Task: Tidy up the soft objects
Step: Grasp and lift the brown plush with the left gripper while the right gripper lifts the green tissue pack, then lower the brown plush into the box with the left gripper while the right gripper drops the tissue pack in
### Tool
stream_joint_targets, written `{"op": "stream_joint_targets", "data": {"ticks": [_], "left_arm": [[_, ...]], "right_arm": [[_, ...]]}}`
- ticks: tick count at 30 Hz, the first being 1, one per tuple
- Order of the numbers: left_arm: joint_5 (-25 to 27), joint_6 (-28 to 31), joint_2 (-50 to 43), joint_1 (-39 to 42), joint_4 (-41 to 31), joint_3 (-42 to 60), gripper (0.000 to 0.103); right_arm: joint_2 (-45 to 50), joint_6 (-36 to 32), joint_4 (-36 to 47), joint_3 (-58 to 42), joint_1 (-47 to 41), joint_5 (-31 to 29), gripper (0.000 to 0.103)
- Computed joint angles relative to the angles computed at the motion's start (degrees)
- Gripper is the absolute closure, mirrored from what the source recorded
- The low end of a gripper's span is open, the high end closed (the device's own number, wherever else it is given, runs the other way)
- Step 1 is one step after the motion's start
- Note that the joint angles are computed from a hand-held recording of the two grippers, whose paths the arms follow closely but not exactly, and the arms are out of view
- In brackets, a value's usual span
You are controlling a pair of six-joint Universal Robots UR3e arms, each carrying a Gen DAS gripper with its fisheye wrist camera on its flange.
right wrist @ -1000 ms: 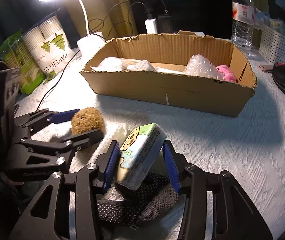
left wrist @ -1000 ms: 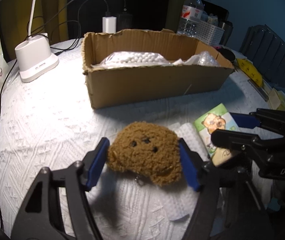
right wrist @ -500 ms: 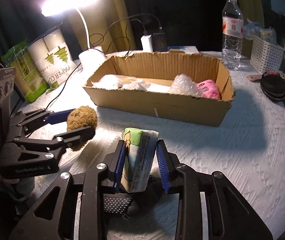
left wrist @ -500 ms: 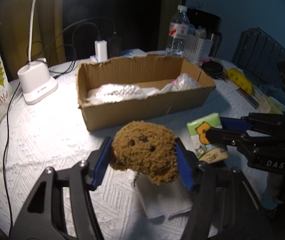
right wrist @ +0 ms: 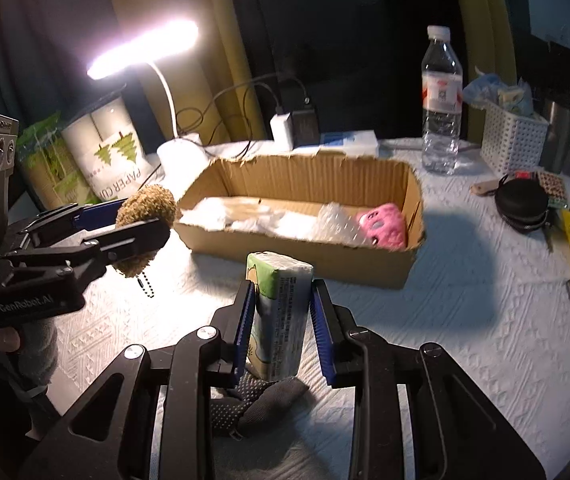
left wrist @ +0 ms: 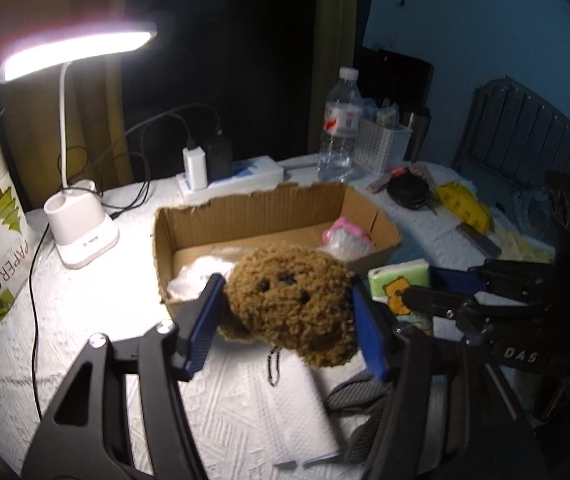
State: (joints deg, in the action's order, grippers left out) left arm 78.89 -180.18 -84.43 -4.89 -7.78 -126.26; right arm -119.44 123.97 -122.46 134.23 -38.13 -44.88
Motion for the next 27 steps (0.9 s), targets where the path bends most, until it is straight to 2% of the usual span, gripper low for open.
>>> {"op": "stream_joint_targets", "data": {"ticks": [7, 14, 20, 27], "left_arm": [[-0.9, -2.1, 0.7, 0.3, 0.7, 5.3, 0.041], [-2.5, -1.9, -2.8, 0.3, 2.0, 11.3, 0.041], [-4.3, -1.5, -8.0, 1.0, 2.5, 15.7, 0.041], [-4.4, -1.5, -16.1, 1.6, 2.6, 20.3, 0.041]], "right_arm": [[1.1, 1.2, -0.9, -3.9, -0.6, 2.6, 0.073], [5.1, 6.1, -7.3, -8.1, 1.6, 3.6, 0.073], [11.9, 11.9, -15.9, -11.4, 5.1, 1.8, 0.073], [21.9, 17.5, -24.5, -16.2, 11.3, -2.9, 0.073]]}}
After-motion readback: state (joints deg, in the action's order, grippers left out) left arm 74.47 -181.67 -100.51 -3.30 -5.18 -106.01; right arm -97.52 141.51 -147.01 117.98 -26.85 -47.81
